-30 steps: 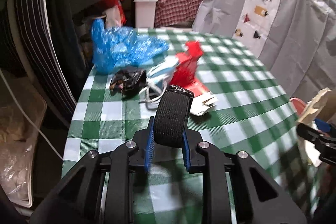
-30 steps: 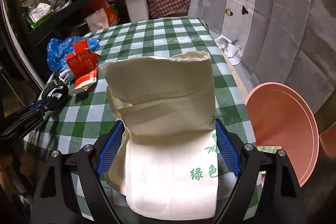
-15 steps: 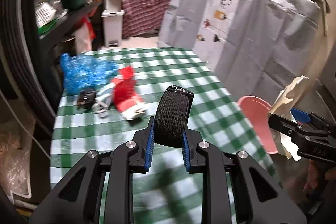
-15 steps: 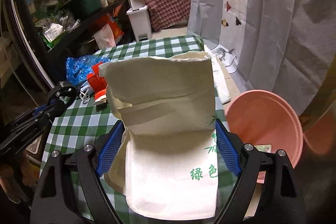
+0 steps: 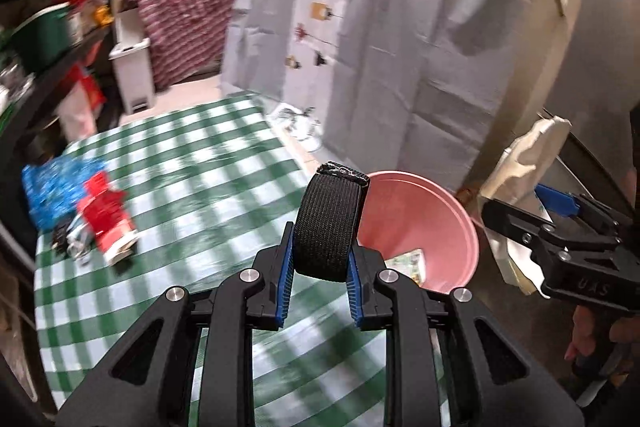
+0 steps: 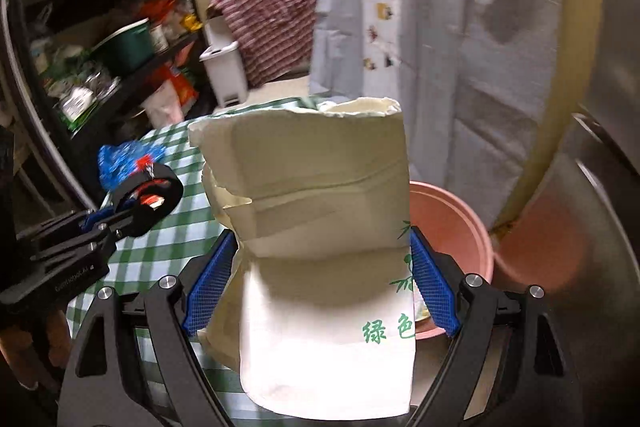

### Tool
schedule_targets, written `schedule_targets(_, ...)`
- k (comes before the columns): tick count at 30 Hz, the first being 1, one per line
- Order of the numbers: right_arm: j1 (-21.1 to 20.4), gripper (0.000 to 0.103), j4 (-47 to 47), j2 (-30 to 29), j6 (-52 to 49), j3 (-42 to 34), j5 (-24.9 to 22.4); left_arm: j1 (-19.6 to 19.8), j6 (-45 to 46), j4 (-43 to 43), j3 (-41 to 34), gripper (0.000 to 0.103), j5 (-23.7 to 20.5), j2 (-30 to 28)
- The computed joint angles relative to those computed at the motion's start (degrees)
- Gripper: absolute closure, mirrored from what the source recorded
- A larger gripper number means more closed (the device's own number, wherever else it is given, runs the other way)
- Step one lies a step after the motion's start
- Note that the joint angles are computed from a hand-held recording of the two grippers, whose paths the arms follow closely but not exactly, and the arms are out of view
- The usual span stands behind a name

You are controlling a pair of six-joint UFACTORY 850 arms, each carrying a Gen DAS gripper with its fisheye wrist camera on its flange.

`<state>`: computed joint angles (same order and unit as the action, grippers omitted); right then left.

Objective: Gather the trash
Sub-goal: 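Carry the black strap and paper bag over the pink bin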

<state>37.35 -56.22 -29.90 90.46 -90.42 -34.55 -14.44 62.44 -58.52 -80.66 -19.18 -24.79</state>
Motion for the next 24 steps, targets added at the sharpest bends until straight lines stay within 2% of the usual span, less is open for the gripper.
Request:
schedule_targets(9,-4.3,0.020,-0.8,3.2,3.7,5.8,1.0,-5.5,-7.8,8.9,-7.3,0.081,-2.0,-5.5)
schedule_targets(24,-9.0,0.020,5.7,0.9,-1.8,5.7,3.8,-8.6,-18.0,18.3,-18.2,0.080,-5.6,-14.5)
